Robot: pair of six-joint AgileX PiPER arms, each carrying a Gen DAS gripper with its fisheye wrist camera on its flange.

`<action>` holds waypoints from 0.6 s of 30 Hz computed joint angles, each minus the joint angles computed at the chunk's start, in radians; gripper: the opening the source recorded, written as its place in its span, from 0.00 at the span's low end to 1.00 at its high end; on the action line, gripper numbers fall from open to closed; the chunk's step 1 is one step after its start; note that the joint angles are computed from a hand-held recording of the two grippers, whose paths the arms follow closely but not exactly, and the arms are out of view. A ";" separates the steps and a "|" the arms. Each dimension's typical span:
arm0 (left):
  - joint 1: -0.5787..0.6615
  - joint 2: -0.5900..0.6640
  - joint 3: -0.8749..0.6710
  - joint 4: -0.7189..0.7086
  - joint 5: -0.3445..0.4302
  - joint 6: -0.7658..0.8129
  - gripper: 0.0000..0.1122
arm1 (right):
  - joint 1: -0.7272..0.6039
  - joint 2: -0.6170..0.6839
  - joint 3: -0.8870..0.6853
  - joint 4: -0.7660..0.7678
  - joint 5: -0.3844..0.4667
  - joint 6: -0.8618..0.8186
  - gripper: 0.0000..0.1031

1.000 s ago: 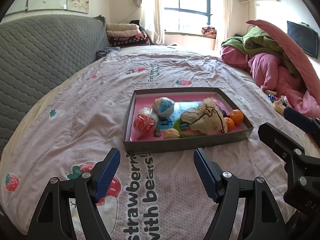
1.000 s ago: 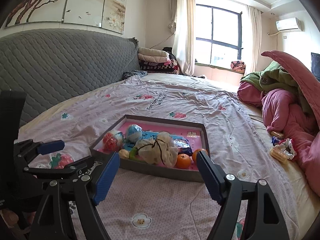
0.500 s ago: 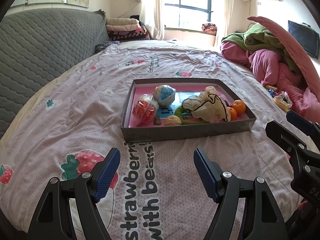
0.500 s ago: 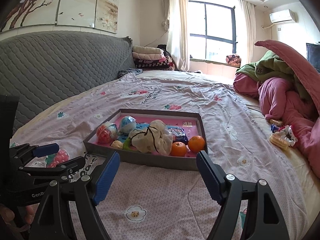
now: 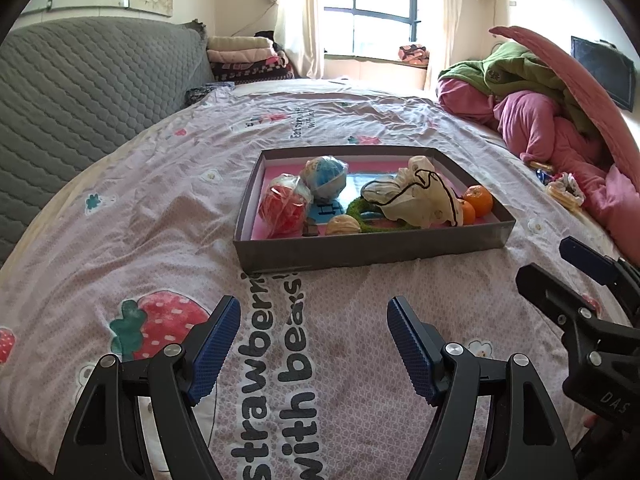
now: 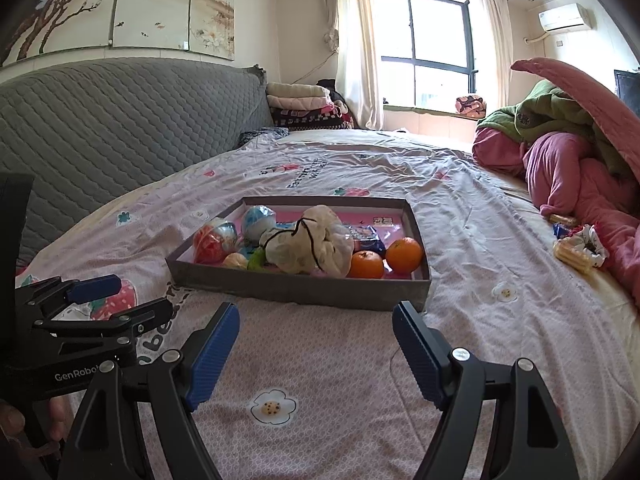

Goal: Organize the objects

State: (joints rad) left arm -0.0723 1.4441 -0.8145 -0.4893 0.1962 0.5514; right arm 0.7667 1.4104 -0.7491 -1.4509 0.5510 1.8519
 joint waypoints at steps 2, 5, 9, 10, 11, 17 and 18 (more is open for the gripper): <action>-0.002 0.009 0.005 -0.025 -0.013 0.027 0.69 | 0.001 0.007 0.007 -0.024 -0.001 0.025 0.76; -0.007 0.017 0.012 -0.031 -0.028 0.030 0.69 | -0.001 0.015 0.010 -0.033 -0.002 0.035 0.76; -0.008 0.035 0.019 -0.112 -0.041 0.113 0.69 | -0.005 0.028 0.025 -0.071 -0.005 0.081 0.76; -0.008 0.040 0.018 -0.121 -0.039 0.124 0.69 | -0.008 0.032 0.027 -0.076 -0.007 0.087 0.76; -0.010 0.043 0.020 -0.124 -0.046 0.127 0.69 | -0.009 0.035 0.028 -0.079 -0.007 0.092 0.76; -0.009 0.061 0.028 -0.218 -0.063 0.222 0.69 | -0.011 0.057 0.032 -0.104 -0.008 0.122 0.76; -0.008 0.065 0.027 -0.234 -0.062 0.235 0.69 | -0.010 0.060 0.032 -0.107 -0.007 0.124 0.76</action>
State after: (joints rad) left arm -0.0802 1.5091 -0.7876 -0.7228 0.1339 0.7869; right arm 0.7571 1.4704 -0.7166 -1.5577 0.5444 1.9763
